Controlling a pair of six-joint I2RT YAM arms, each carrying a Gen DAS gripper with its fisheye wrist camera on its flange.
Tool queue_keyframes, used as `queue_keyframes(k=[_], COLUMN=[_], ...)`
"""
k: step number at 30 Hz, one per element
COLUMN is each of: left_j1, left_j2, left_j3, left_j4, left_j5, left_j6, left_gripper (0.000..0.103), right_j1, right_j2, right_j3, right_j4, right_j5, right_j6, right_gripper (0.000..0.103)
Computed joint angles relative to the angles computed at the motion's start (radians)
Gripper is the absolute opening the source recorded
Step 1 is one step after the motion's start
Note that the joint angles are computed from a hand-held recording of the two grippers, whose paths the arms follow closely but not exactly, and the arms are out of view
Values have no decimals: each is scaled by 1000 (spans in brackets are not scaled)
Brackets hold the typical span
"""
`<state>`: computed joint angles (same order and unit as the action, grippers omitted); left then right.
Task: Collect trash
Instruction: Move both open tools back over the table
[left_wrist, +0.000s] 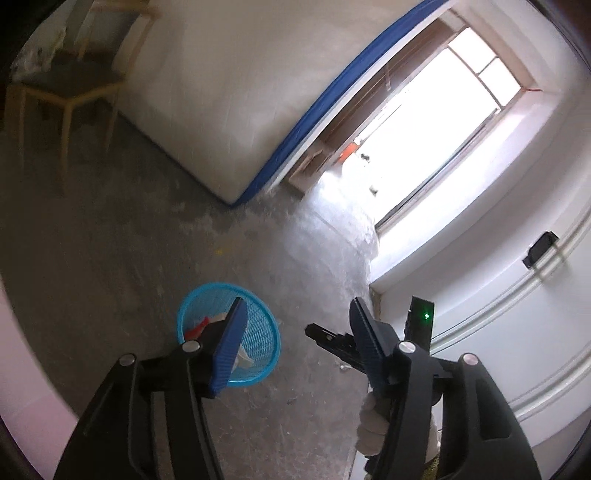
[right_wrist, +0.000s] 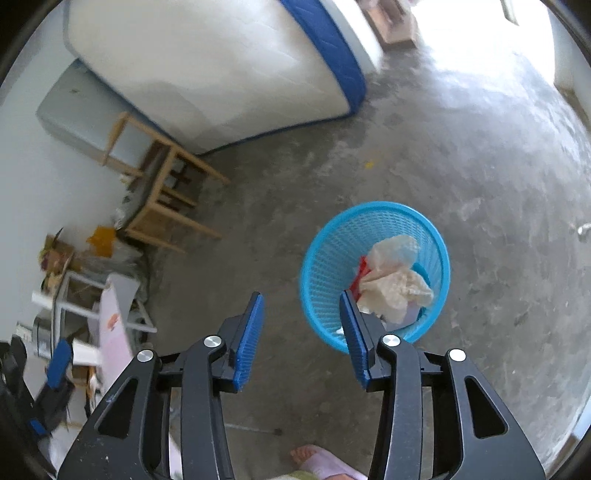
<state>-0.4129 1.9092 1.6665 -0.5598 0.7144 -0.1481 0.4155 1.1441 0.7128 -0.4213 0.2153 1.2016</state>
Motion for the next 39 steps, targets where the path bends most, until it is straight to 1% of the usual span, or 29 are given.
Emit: queue_keyframes(k=[2, 3, 5, 6, 8, 10, 12, 16, 20, 22, 25, 28, 29, 30, 35, 39], left_j1=[27, 43, 92, 111, 163, 223, 306, 501, 700, 793, 911, 1005, 1010, 1043, 1174, 1241], left_j2=[-111, -162, -273, -304, -374, -431, -503, -570, -579, -573, -553, -528, -528, -518, -444, -390], left_j3=[-92, -137, -219, -238, -273, -296, -327, -331, -293, -287, -252, -237, -242, -239, -176, -127], left_j4=[35, 55, 60, 50, 7, -36, -80, -196, -300, -324, -397, -423, -401, -407, -486, -505], left_j5=[-8, -4, 10, 18, 32, 49, 47, 113, 182, 213, 247, 258, 247, 247, 255, 250], left_j6=[-12, -22, -18, -9, 26, 66, 116, 207, 281, 314, 365, 399, 377, 384, 471, 485], left_gripper=[64, 68, 71, 73, 76, 77, 78, 79, 80, 81, 81, 81, 81, 81, 81, 81], right_j1=[52, 101, 184, 219, 264, 341, 395, 446, 471, 476, 482, 485, 478, 477, 493, 508], right_j2=[-43, -74, -104, -110, -101, -93, -77, -8, 80, 136, 239, 332, 354, 402, 568, 738], right_j3=[15, 29, 62, 75, 108, 143, 166, 216, 299, 355, 463, 563, 577, 630, 828, 1061], right_j4=[-38, -69, -117, -134, -153, -173, -167, -115, -94, -88, -92, -86, -75, -83, -129, -211], right_j5=[34, 66, 112, 129, 135, 167, 188, 187, 159, 133, 94, 42, 24, 1, -54, -96], right_j6=[1, 11, 33, 43, 51, 86, 104, 108, 82, 56, 12, -21, -34, -50, -81, -106], right_gripper=[54, 55, 63, 64, 65, 66, 67, 67, 67, 67, 67, 67, 67, 68, 68, 68])
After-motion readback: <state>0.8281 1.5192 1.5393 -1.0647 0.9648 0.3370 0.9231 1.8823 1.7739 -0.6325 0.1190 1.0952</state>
